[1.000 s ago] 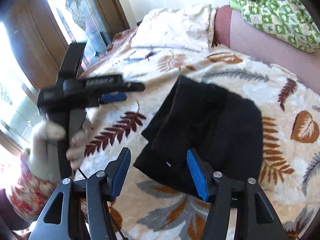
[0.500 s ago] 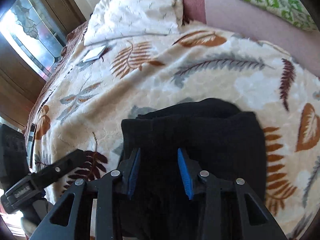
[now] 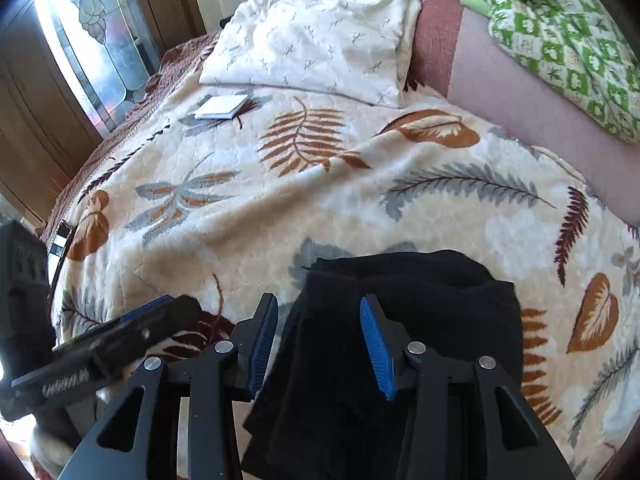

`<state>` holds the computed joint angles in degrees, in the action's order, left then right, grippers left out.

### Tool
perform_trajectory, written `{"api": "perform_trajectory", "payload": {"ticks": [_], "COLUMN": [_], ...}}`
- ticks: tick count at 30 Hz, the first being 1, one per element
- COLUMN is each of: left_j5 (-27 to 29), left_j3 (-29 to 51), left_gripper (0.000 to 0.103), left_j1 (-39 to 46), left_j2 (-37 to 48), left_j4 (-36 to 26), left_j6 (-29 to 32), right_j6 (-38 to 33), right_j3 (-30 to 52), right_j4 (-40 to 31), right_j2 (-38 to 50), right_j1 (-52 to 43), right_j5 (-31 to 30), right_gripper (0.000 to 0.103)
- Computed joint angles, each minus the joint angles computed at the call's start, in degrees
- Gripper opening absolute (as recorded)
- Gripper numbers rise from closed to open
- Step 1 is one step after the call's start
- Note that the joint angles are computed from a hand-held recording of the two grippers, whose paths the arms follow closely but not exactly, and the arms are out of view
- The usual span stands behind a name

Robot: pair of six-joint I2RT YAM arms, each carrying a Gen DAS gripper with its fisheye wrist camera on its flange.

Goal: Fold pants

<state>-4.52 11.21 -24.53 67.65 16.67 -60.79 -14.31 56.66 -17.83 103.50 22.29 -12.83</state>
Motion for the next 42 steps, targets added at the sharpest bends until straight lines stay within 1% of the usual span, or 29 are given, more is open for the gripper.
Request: {"api": "perform_trajectory", "payload": {"ticks": [1, 2, 3, 4, 6, 7, 8, 10, 12, 14, 17, 19, 21, 22, 23, 24, 25, 27, 29, 31, 34, 36, 38, 40, 42], "left_j5": [-0.52, -1.04, -1.73, -2.53, -1.16, -0.84, -1.19, -4.6, -9.84, -13.51, -15.27, -15.03, -14.28, -13.38, -11.77, -11.4, -11.04, -9.04, -7.33, -6.15, -1.6, 3.88, 8.85, 11.34, 11.0], "left_j3": [0.01, 0.11, 0.32, 0.41, 0.12, 0.12, 0.27, 1.75, 4.6, 7.3, 11.33, 14.18, 18.88, 20.06, 19.56, 18.63, 17.89, 15.8, 12.58, 8.85, 4.34, 1.53, -0.23, -0.12, 0.82], "left_gripper": [0.067, 0.067, 0.066, 0.066, 0.066, 0.066, 0.066, 0.066, 0.066, 0.066, 0.066, 0.066, 0.066, 0.068, 0.069, 0.07, 0.07, 0.07, 0.07, 0.07, 0.071, 0.071, 0.071, 0.071, 0.071], "left_j1": [-0.5, -1.03, -1.6, -2.11, -1.95, -2.05, -2.41, -4.75, -9.0, -13.22, -18.21, -20.2, -21.08, -21.16, -20.77, -20.71, -20.59, -19.72, -17.97, -15.02, -9.26, -5.16, -2.38, -1.69, -2.77], "left_j2": [-0.58, -1.17, -1.65, -2.12, -2.32, -2.3, -2.24, -2.03, -0.87, 1.53, 8.26, 14.3, 21.57, 24.49, 25.78, 25.78, 24.96, 22.28, 18.46, 13.26, 9.06, 9.72, 12.93, 15.66, 16.58], "left_j4": [-0.48, -1.05, -1.85, -2.47, -1.4, -1.02, -1.04, -3.24, -6.51, -7.63, -6.43, -5.57, -8.6, -8.8, -6.72, -5.15, -4.67, -3.51, -1.27, 0.48, 4.4, 9.77, 16.43, 20.13, 20.19], "left_j6": [0.01, 0.04, -0.12, -0.2, 0.17, 0.23, 0.34, 0.94, 2.26, 3.92, 5.94, 6.22, 6.29, 5.88, 5.29, 4.55, 4.33, 4.87, 4.79, 4.08, 2.18, 0.84, -0.71, -1.57, -1.16], "right_j6": [0.18, 0.03, 0.01, 0.04, 0.82, 1.56, 1.9, 2.19, 1.05, -2.14, -8.77, -12.04, -14.45, -15.01, -15.26, -15.24, -15.3, -14.59, -14.67, -15.95, -17.22, -16.94, -15.26, -12.42, -10.31], "right_j3": [3.15, 7.13, 10.56, 12.75, 15.81, 16.43, 15.61, 12.44, 7.02, 0.77, -9.57, -14.2, -17.27, -17.51, -18.32, -19.45, -20.33, -20.97, -21.3, -21.19, -18.94, -15.69, -10.4, -7.09, -5.99], "right_j4": [-2.39, -6.2, -9.47, -11.16, -14.48, -15.57, -15.07, -12.64, -9.08, -5.06, 0.1, 2.01, 3.0, 2.83, 3.94, 6.11, 8.27, 9.15, 8.12, 6.47, 3.47, 0.44, -3.7, -5.14, -4.9], "right_j2": [3.62, 7.86, 11.34, 13.39, 14.34, 13.45, 11.34, 6.51, 0.41, -5.48, -13.27, -15.68, -14.92, -13.16, -11.2, -9.76, -8.71, -9.1, -10.94, -12.21, -11.47, -9.18, -4.29, -0.62, 0.96], "right_j1": [0.72, 0.96, 1.05, 0.99, 0.01, -1.11, -2.71, -5.55, -8.9, -11.5, -16.99, -21.73, -26.44, -27.5, -28.3, -28.67, -29.11, -29.4, -30.26, -32.71, -37.09, -39.8, -42.48, -43.78, -43.94], "right_j5": [0.73, 0.58, 0.32, -0.03, -2.59, -4.87, -7.77, -9.56, -7.99, -4.82, -1.94, -3.7, -6.67, -7.27, -7.22, -6.36, -6.63, -8.63, -10.74, -14.2, -19.07, -22.36, -26.1, -27.96, -28.13], "right_gripper": [0.051, 0.054, 0.06, 0.062, 0.065, 0.065, 0.065, 0.065, 0.065, 0.065, 0.065, 0.065, 0.065, 0.065, 0.065, 0.065, 0.067, 0.072, 0.073, 0.073, 0.073, 0.073, 0.073, 0.074, 0.074]}}
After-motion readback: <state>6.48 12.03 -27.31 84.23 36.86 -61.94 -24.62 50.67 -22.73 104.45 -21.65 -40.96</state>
